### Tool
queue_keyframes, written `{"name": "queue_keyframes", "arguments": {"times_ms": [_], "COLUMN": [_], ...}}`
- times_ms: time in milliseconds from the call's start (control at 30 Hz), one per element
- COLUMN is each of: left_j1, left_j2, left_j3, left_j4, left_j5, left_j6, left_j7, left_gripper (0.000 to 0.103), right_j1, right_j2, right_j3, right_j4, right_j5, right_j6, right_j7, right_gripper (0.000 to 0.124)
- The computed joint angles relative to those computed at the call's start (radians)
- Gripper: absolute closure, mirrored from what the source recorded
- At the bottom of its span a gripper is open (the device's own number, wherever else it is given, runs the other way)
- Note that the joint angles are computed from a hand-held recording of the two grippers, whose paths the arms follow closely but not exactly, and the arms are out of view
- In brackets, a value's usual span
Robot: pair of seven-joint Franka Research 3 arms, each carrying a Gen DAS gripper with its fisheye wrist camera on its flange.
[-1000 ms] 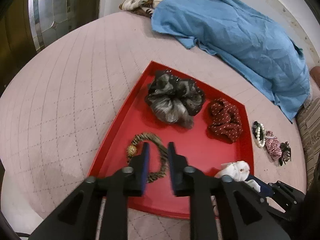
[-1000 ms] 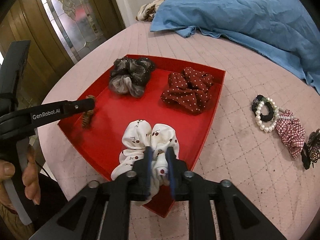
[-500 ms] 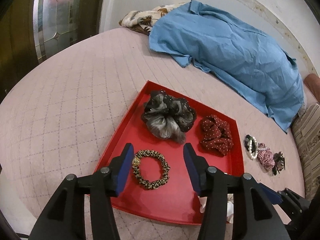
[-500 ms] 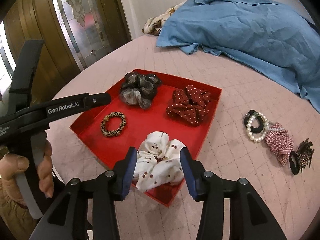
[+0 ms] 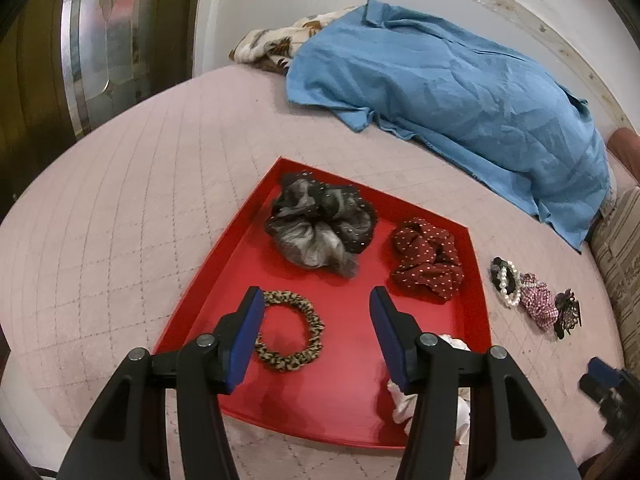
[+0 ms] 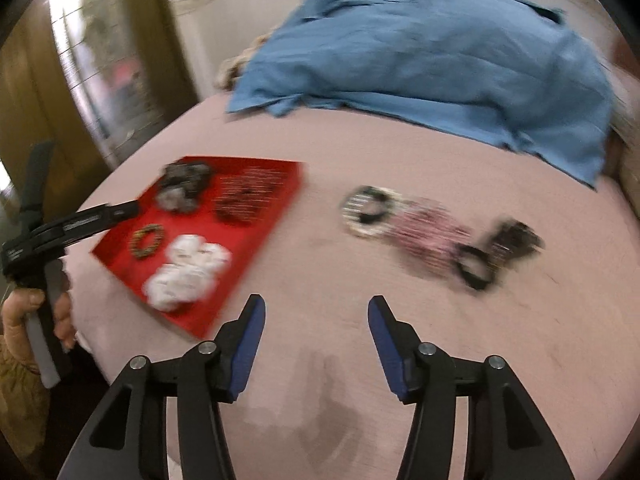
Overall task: Organize jewelry
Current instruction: 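Move both open tools back over the remaining accessory pile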
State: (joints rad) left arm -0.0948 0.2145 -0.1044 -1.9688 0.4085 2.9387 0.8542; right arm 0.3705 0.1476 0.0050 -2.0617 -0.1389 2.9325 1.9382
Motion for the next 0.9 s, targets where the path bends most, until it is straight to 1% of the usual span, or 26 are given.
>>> {"name": "queue_keyframes", "arguments": {"times_ms": [67,133,167,233,300,367,400,500,533,633,733,800,900], "left_j1": [-0.044,-0.069,-0.08,-0.068,-0.044,-0.033,-0.034,-0.042,-0.042,-0.058,-0.06,-0.077,-0.124], "left_j2": [-0.005,-0.015,-0.023,-0.039,-0.06,-0.071,-0.073,-0.057,-0.042,0.008,0.082,0.132,0.226], "left_j3": [0.043,0.064,0.067,0.043,-0.004,-0.039,-0.053,-0.099,-0.123,-0.16,-0.215,-0.228,-0.221], "left_j4": [-0.001,-0.003,-0.001,-0.006,-0.019,-0.022,-0.02,0.018,0.042,0.11,0.203,0.265,0.386], "left_j5": [0.096,0.179,0.216,0.217,0.151,0.089,0.066,-0.023,-0.073,-0.172,-0.302,-0.346,-0.353], "left_j6": [0.001,-0.001,-0.014,-0.021,0.001,0.01,0.011,-0.011,-0.025,-0.064,-0.121,-0.151,-0.214], "left_j7": [-0.082,-0.15,-0.179,-0.178,-0.114,-0.037,-0.003,0.127,0.188,0.292,0.405,0.444,0.466], "left_gripper": [0.049,0.049,0.049,0.049,0.049,0.043,0.042,0.041,0.041,0.041,0.041,0.041,0.041], "right_j1": [-0.01,-0.041,-0.058,-0.09,-0.122,-0.15,-0.162,-0.185,-0.19,-0.202,-0.212,-0.22,-0.23], "right_j2": [-0.037,-0.068,-0.08,-0.1,-0.114,-0.116,-0.114,-0.1,-0.093,-0.072,-0.053,-0.035,-0.003], "right_j3": [-0.034,-0.041,-0.04,-0.043,-0.039,-0.037,-0.038,-0.036,-0.034,-0.022,-0.002,0.015,0.037], "right_j4": [-0.053,-0.1,-0.118,-0.148,-0.165,-0.171,-0.171,-0.165,-0.161,-0.149,-0.131,-0.11,-0.067], "right_j5": [-0.033,-0.031,-0.025,-0.036,-0.047,-0.062,-0.07,-0.052,-0.029,0.076,0.196,0.277,0.381], "right_j6": [0.007,0.017,0.022,0.029,0.031,0.036,0.041,0.059,0.066,0.086,0.099,0.103,0.103], "right_j7": [0.058,0.093,0.103,0.137,0.152,0.167,0.176,0.172,0.155,0.069,-0.042,-0.126,-0.24], "right_gripper": [0.066,0.066,0.066,0.066,0.066,0.066,0.066,0.066,0.066,0.066,0.066,0.066,0.066]}}
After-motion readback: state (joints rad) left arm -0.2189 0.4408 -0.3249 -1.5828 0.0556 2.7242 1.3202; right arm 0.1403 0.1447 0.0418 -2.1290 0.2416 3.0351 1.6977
